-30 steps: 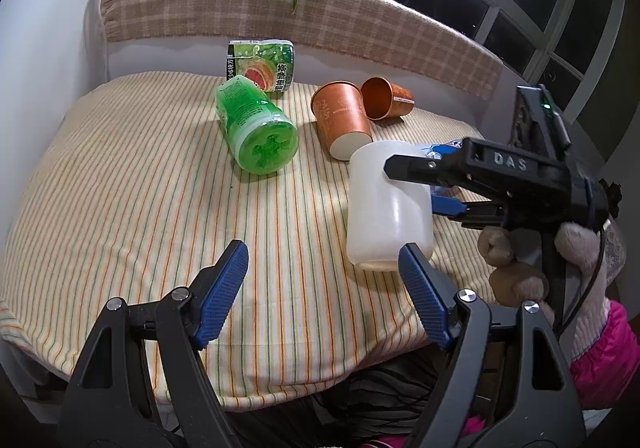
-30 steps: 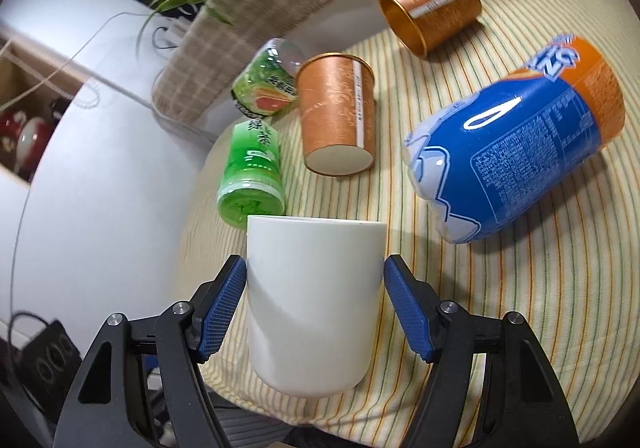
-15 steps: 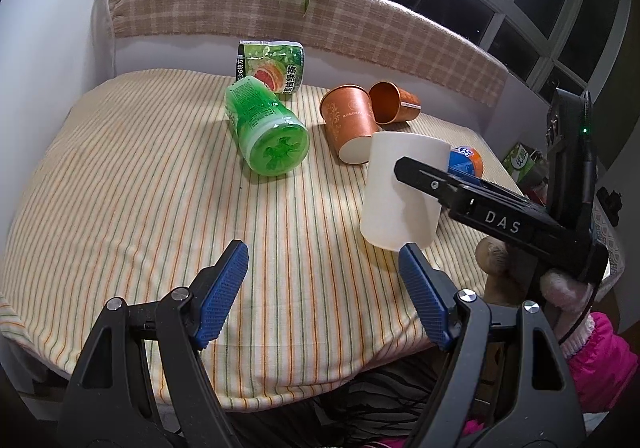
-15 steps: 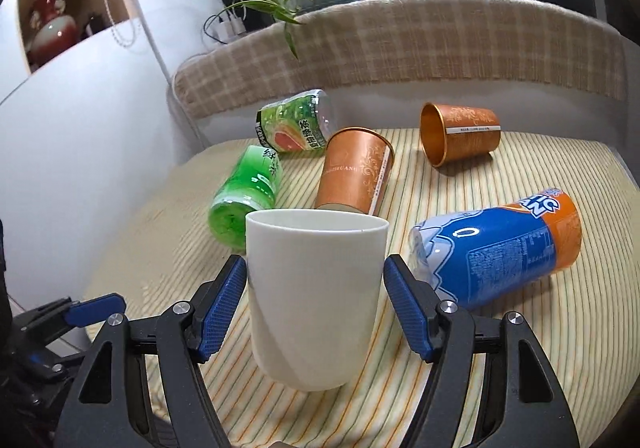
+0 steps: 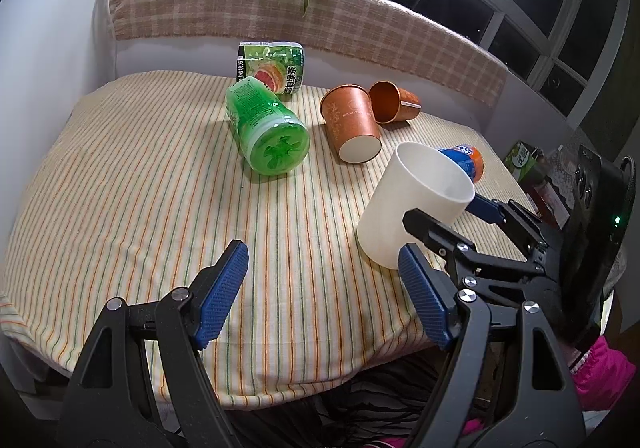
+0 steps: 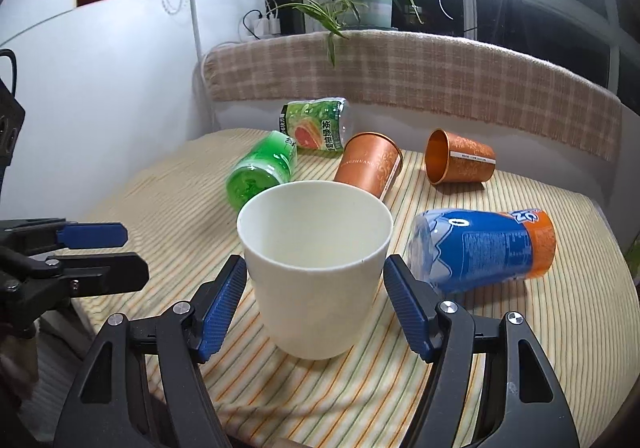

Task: Flip cup upright
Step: 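Rotate the white cup rim-up with the right tool and lower it onto the table, then open the right tool and pull it back from the upright cup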

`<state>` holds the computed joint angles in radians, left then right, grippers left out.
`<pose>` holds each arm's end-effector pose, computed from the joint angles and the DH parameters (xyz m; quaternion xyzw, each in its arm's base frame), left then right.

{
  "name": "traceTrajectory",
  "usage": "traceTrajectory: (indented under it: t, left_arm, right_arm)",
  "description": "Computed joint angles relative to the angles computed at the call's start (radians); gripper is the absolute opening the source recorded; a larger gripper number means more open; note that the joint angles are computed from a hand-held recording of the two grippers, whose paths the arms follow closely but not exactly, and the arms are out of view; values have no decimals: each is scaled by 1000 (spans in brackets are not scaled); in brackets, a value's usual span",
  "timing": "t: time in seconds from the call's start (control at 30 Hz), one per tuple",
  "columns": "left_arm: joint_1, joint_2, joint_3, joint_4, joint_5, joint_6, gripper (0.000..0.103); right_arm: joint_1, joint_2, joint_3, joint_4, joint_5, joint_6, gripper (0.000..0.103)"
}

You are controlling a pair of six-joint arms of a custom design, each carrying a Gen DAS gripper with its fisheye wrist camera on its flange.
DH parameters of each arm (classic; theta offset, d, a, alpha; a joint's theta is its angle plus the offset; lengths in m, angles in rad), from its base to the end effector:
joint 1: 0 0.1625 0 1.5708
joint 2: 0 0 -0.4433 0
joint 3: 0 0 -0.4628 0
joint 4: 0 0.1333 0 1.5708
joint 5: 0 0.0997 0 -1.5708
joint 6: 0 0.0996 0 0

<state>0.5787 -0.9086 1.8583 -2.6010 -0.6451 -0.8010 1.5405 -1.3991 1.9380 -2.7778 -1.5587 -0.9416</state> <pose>-0.4244 -0.5316 0.0841 0.0674 0.8917 -0.3710 0.2504 0.1159 -0.6167 0.3454 0.4175 -0.8474 0.2926 0.1481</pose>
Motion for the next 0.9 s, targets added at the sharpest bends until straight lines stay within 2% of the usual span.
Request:
traceTrajectory:
  t: [0.13, 0.3, 0.5, 0.67, 0.87, 0.9]
  left_arm:
    - [-12, 3, -3, 11, 22, 6, 80]
    - [-30, 13, -10, 4, 70, 41, 80]
    - [-48, 43, -14, -90, 159, 128, 80]
    - [-77, 92, -26, -236, 286, 262, 80]
    - [-94, 134, -43, -428, 347, 414, 81]
    - [-98, 145, -49, -471, 362, 452, 83]
  right_arm:
    - [-3, -14, -5, 50, 9, 27, 71]
    - [-17, -60, 10, 81, 62, 58, 71]
    - [-38, -125, 42, 83, 113, 82, 71]
    - [-52, -167, 70, 9, 126, 121, 73]
    - [-58, -188, 87, -119, 111, 178, 74]
    - [-58, -187, 91, -156, 105, 183, 77]
